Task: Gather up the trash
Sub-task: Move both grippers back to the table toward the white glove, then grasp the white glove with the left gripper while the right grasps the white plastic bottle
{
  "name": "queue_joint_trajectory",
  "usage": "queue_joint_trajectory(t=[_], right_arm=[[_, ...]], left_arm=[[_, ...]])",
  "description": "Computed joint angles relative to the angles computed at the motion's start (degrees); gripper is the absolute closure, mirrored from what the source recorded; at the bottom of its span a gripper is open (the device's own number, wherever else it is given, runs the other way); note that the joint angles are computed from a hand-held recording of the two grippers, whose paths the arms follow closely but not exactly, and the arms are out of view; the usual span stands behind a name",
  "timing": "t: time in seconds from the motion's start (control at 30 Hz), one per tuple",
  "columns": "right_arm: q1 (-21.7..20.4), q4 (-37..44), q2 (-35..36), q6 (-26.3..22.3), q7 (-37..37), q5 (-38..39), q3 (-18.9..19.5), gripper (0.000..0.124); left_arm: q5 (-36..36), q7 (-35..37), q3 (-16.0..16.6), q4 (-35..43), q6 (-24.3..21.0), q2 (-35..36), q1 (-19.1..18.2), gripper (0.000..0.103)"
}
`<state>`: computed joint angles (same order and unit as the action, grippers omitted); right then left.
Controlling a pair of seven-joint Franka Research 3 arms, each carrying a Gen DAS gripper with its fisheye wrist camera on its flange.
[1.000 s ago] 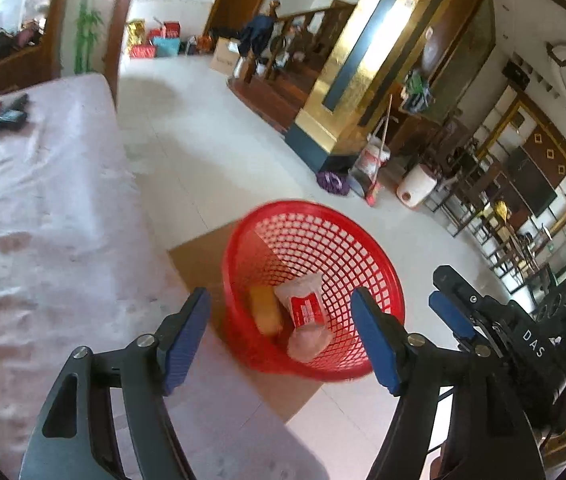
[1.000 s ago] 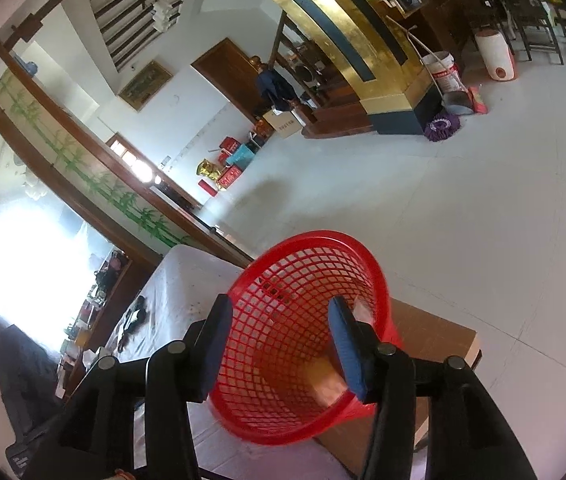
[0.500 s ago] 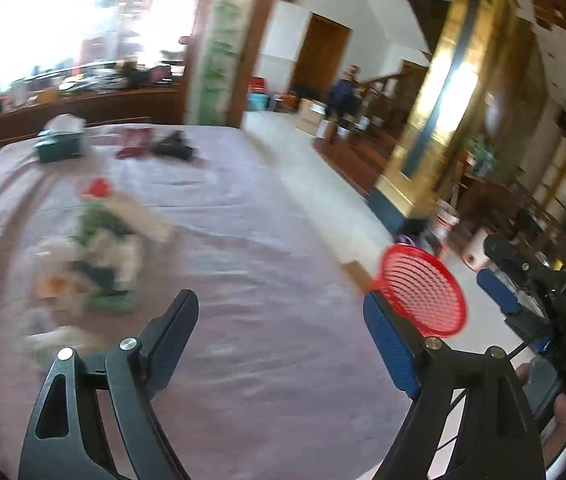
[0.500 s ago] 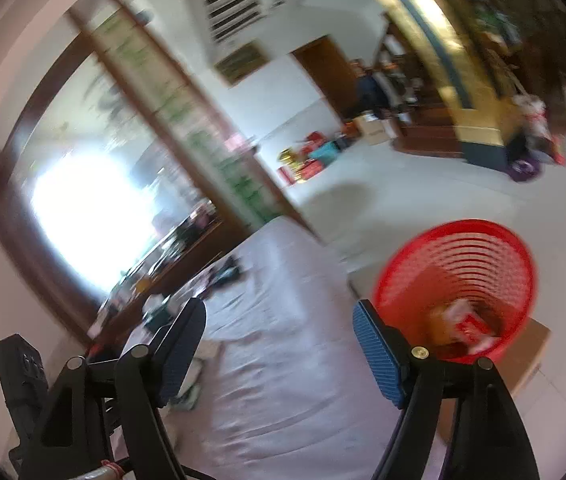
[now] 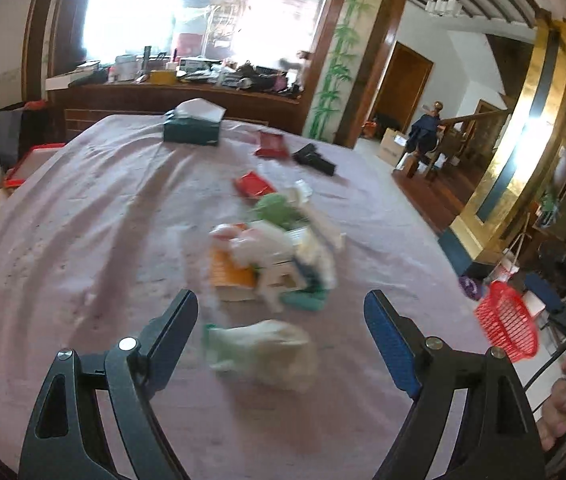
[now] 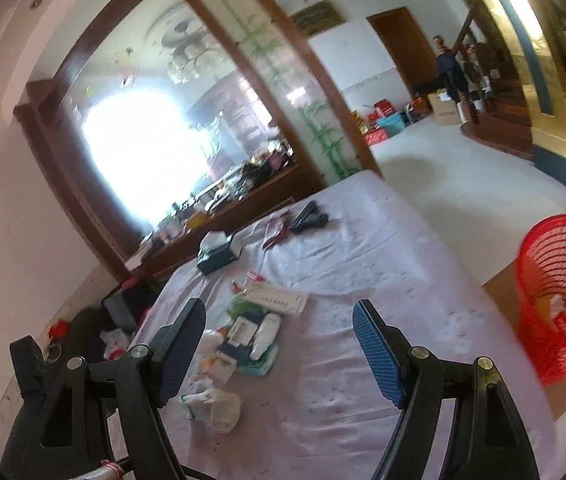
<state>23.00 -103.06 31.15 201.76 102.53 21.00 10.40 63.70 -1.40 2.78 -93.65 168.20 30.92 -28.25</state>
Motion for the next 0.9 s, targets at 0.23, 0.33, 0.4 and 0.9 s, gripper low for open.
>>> queue_joint_trajectory(t=[0.23,0.33,0.4,0.9], right_arm=[[1.8,11.5,6.8,-8.7,-0.7,-0.4,-1.0,0.044],[3.1,16.0,9.4,-12.0,-1.4,-0.4,-2.4,0.044],[3.3,19.5,11.6,-14.6,-1.7,-0.5,-2.5,0.044],[2.8,35.8,22.2,-28.1,-0.5,-0.7,-2.4,0.044]], left_arm=[[-1.6,3.3,-0.3,-3.5,4.5,-0.4,3.3,0.019],[-4.8,8.5,-1.1,-2.8,5.4,1.0,4.0,0.019],[-8.8,14.4,-3.4,-2.1,5.5,2.2,5.5,0.019],[-36.1,59.4,-26.1,15.7,-6.6,19.2,19.3,0.019]])
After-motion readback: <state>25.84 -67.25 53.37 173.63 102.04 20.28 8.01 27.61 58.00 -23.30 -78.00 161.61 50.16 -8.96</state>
